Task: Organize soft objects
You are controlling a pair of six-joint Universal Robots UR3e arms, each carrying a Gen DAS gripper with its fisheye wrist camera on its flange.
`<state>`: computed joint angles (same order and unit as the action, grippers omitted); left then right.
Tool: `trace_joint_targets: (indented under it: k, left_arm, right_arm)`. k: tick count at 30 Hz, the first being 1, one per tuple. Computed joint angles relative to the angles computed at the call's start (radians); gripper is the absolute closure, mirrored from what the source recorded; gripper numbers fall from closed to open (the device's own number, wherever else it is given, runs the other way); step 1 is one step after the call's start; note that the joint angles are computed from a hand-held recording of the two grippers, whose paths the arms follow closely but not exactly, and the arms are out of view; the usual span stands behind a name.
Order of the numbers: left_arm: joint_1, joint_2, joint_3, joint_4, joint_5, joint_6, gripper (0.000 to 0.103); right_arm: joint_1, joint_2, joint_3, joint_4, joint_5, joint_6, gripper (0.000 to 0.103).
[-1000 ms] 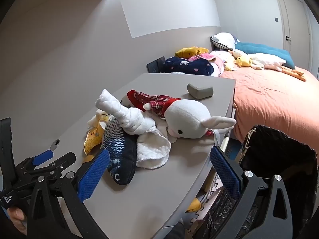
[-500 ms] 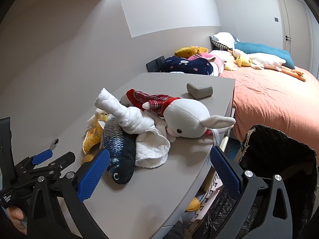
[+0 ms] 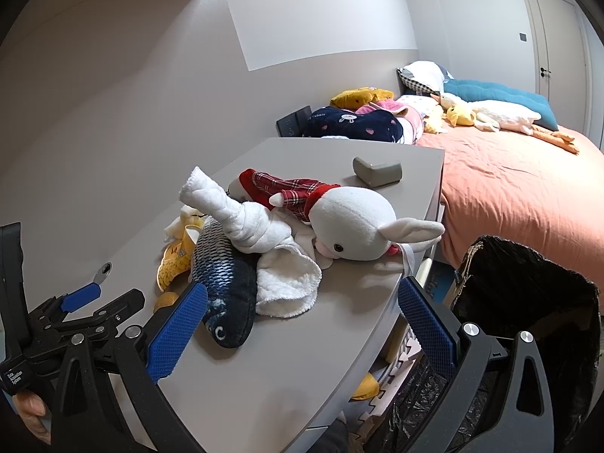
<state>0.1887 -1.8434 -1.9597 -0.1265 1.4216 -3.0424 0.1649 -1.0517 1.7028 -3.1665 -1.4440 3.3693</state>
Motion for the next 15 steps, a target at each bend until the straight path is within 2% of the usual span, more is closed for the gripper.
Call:
trace_joint_targets:
  k: [15]
  left_arm:
    - [0.002,0.004,-0.001,-0.001,0.003,0.004,0.006]
  right_arm:
    - [-0.005,-0.009,0.011,0.002,0.003,-0.003,0.003]
